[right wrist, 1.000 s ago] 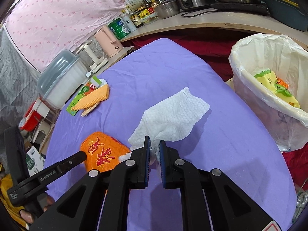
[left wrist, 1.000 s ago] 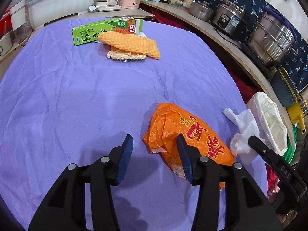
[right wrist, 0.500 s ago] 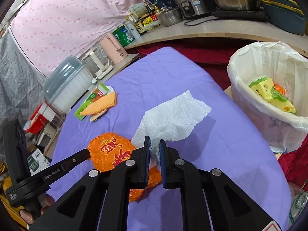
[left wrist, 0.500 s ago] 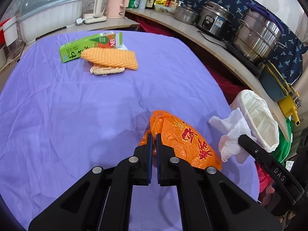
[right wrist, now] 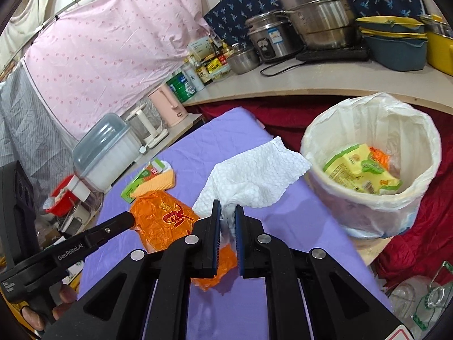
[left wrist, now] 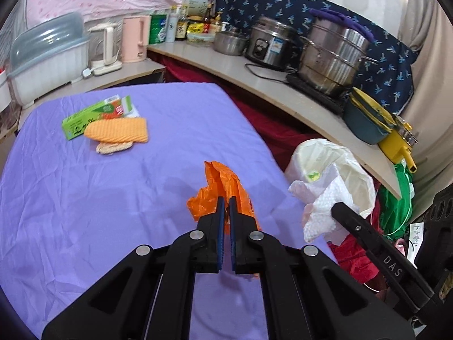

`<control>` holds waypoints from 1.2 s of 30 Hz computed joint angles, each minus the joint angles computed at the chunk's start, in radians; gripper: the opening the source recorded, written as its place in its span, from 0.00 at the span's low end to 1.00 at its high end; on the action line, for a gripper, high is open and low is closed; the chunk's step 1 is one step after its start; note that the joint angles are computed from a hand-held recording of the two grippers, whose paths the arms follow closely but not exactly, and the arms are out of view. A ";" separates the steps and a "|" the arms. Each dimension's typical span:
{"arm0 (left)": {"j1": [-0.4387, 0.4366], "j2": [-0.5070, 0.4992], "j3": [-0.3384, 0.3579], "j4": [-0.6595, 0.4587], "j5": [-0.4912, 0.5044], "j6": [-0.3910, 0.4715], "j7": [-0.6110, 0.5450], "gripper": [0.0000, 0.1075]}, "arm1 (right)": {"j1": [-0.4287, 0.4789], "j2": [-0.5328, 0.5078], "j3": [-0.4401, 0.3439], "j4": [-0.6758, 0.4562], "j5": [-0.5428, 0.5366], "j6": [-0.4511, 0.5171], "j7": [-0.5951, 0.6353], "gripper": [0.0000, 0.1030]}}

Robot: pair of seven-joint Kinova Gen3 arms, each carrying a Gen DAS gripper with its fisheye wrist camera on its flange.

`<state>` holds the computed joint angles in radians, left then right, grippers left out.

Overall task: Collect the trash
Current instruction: 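Carry the orange bag and white tissue over the trash bin with both tools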

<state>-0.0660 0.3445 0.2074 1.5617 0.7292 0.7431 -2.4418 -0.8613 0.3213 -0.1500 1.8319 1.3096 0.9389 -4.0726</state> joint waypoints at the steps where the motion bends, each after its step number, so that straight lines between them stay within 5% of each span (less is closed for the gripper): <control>1: 0.003 -0.008 0.005 0.001 0.004 0.001 -0.002 0.02 | -0.004 -0.009 0.000 0.011 0.001 0.008 -0.009 0.09; 20: 0.214 -0.030 0.050 -0.094 -0.035 -0.037 0.105 0.02 | 0.021 -0.166 -0.107 0.240 -0.031 0.205 -0.215 0.09; 33: 0.366 0.105 0.083 -0.256 -0.209 -0.073 0.290 0.04 | 0.132 -0.208 -0.102 0.324 -0.018 0.132 -0.238 0.09; 36: 0.385 0.135 0.079 -0.291 -0.251 -0.056 0.331 0.11 | 0.151 -0.205 -0.098 0.331 -0.005 0.112 -0.247 0.09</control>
